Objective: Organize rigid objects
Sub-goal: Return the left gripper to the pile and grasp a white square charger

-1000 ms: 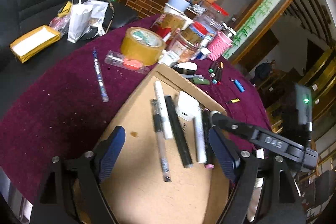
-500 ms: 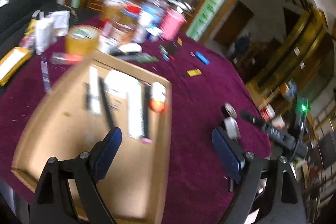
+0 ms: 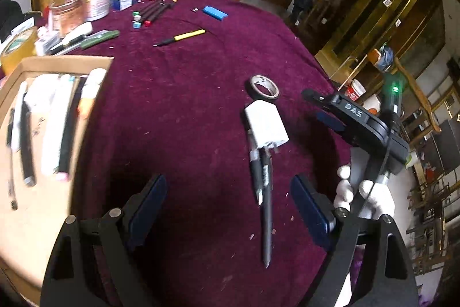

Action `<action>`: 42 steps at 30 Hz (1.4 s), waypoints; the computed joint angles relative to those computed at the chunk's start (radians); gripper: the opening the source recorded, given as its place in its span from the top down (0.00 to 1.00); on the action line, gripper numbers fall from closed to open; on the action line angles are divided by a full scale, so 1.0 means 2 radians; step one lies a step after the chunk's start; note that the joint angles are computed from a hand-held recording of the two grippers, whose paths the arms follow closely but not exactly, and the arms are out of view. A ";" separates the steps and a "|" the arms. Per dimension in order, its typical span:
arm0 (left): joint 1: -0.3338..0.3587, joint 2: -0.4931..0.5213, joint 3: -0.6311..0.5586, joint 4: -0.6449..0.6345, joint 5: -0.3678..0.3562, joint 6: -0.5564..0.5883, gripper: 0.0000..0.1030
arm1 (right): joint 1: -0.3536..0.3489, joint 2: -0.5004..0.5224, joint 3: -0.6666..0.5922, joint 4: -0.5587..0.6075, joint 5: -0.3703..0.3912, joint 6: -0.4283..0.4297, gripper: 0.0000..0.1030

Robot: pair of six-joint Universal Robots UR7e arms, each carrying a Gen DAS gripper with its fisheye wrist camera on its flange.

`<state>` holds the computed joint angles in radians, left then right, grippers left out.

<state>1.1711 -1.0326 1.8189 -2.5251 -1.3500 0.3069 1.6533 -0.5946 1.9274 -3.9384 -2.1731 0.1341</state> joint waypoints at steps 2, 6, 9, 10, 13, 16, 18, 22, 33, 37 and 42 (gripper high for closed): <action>-0.006 0.016 -0.006 -0.008 0.000 -0.002 0.15 | -0.007 -0.006 0.012 -0.005 0.018 0.016 0.22; -0.022 0.065 -0.026 -0.032 0.005 -0.005 0.16 | -0.019 -0.014 0.026 -0.004 0.043 0.046 0.22; -0.030 0.099 -0.043 -0.036 0.018 -0.013 0.16 | -0.028 -0.019 0.031 0.007 0.058 0.065 0.21; -0.033 0.106 -0.046 -0.037 0.022 -0.012 0.16 | -0.028 -0.020 0.033 0.006 0.059 0.065 0.21; -0.046 0.135 -0.054 -0.052 0.058 -0.002 0.16 | -0.028 -0.019 0.032 0.008 0.059 0.061 0.19; -0.059 0.147 -0.042 -0.087 0.085 0.025 0.17 | -0.026 -0.017 0.028 0.010 0.055 0.059 0.19; -0.063 0.145 -0.029 -0.120 0.085 0.048 0.51 | -0.025 -0.016 0.027 0.012 0.051 0.058 0.19; -0.057 0.142 -0.037 -0.107 0.070 0.062 0.55 | -0.023 -0.015 0.024 0.016 0.043 0.051 0.18; -0.040 0.098 -0.041 -0.052 0.010 0.054 0.53 | -0.016 -0.009 0.013 0.026 0.021 0.034 0.17; -0.051 0.112 -0.030 -0.087 0.045 0.053 0.21 | -0.016 -0.009 0.014 0.023 0.023 0.034 0.17; -0.070 0.146 -0.019 -0.135 0.087 0.108 0.22 | -0.012 -0.005 0.006 0.028 0.011 0.027 0.17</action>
